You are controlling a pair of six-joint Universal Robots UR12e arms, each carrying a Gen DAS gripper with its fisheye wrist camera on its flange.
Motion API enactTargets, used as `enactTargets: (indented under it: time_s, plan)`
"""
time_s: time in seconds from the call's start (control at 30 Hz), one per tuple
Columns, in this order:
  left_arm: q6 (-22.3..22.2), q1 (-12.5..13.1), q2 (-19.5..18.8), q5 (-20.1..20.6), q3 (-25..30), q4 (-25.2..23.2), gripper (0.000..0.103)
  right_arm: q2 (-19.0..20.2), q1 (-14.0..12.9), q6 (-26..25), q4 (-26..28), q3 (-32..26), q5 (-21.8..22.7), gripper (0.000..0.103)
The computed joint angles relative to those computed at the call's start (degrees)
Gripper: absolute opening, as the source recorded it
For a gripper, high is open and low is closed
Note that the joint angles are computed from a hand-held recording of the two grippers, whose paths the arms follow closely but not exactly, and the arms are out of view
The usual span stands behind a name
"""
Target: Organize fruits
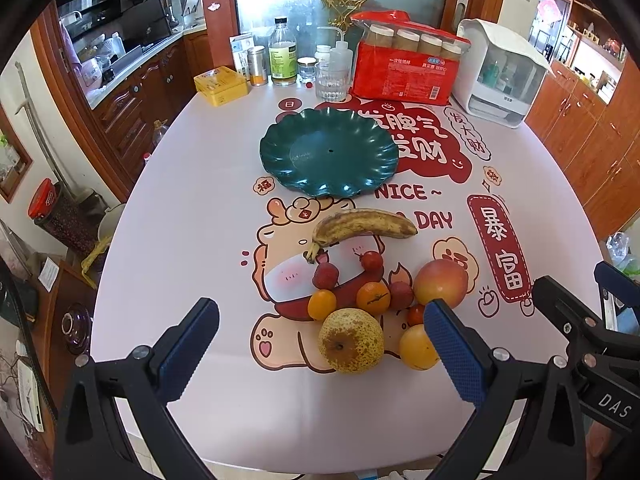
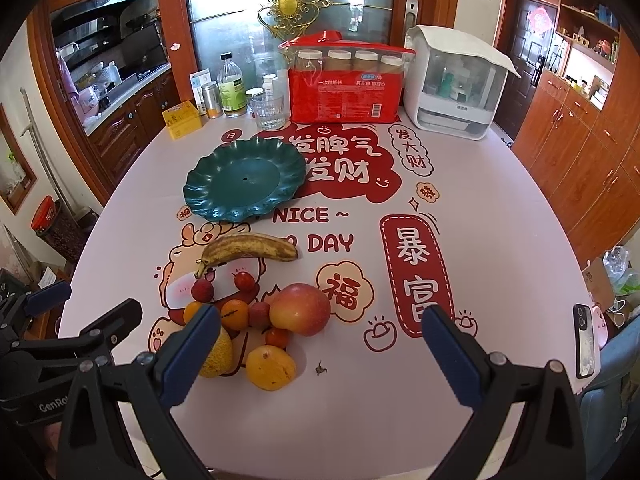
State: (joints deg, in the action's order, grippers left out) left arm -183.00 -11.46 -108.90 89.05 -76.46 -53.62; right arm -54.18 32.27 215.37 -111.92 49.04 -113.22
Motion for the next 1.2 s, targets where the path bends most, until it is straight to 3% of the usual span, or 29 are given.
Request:
enactTargets:
  time_s: [0.43,0.77,1.2]
  plan:
    - [0.17,0.14,-0.08,-0.25,0.53,0.09,0.102,-0.37,0.01,-0.13,-0.41,0.47,-0.09,0.101]
    - [0.03,0.05,0.49,-0.19,0.09,0.57,0.102,-1.48,0.41,-1.72,-4.29,2.01,-0.5,0.101]
    - [0.07,-0.03,0.53,-0.3,0.36,0.75,0.102,-1.83,0.6,-0.95,-3.7,2.33,-1.22,0.101]
